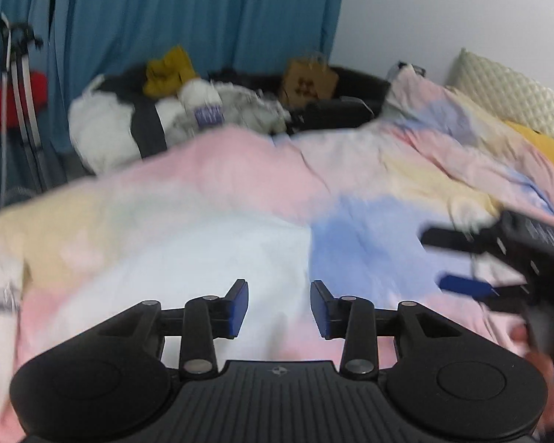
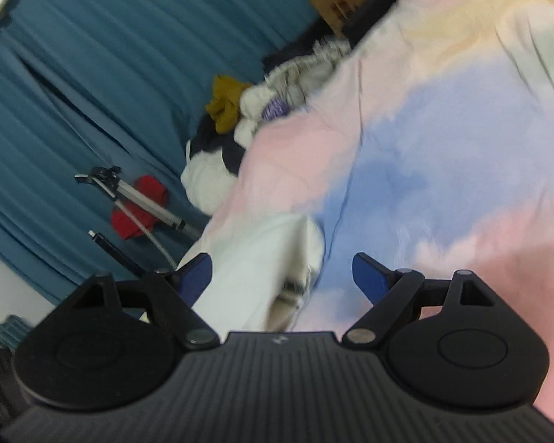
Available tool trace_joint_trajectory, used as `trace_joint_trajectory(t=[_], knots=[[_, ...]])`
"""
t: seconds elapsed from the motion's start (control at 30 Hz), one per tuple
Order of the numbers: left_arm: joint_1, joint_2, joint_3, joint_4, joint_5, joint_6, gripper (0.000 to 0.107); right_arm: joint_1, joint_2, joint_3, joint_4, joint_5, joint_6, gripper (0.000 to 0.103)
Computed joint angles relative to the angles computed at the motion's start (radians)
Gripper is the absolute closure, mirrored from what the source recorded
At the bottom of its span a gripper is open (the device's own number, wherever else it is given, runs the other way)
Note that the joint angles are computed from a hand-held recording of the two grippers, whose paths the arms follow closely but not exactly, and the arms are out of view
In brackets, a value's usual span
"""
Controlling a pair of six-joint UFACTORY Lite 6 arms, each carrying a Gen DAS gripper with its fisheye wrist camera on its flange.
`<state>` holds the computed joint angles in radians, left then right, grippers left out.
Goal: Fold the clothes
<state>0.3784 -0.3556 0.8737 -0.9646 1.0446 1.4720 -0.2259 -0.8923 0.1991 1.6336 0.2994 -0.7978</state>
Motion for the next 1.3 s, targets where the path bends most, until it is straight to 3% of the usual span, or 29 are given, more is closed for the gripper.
trace_joint_trajectory(t=[0.13,0.2,0.4,0.5,0.7,0.8,0.83,0.93,1.03,1.23,1.3], knots=[[0.308,0.137,0.032,0.024,0.141,0.230,0.056,-0.200,0.185,-0.012,0.174,0.384,-0.153,0.017],[0.461,0.207,0.084,0.053,0.203,0.320,0.053,-0.226,0.339,0.011,0.252,0.509,-0.209,0.017],[0.815,0.438,0.247,0.117,0.358,0.484,0.052,-0.096,0.868,0.284,0.477,0.568,-0.334,0.019],[0.851,0.530,0.339,0.125,0.407,0.435,0.052,-0.042,1.068,0.431,0.555,0.579,-0.412,0.028],[0.844,0.591,0.354,0.092,0.428,0.477,0.052,0.060,1.271,0.668,0.636,0.440,-0.571,0.037],[0.812,0.616,0.349,0.080,0.406,0.461,0.052,0.072,1.363,0.729,0.741,0.451,-0.671,0.067],[0.796,0.617,0.340,0.072,0.395,0.450,0.052,0.076,1.352,0.724,0.765,0.448,-0.694,0.084],[0.782,0.647,0.373,0.056,0.401,0.395,0.053,0.088,1.319,0.708,0.840,0.439,-0.766,0.095],[0.766,0.646,0.380,0.033,0.416,0.340,0.053,0.099,1.259,0.693,0.898,0.450,-0.840,0.097],[0.796,0.647,0.400,0.015,0.510,0.313,0.053,0.114,0.783,0.469,1.060,0.568,-1.222,0.097],[0.807,0.643,0.402,0.013,0.529,0.318,0.053,0.078,0.630,0.377,1.082,0.500,-1.257,0.097]])
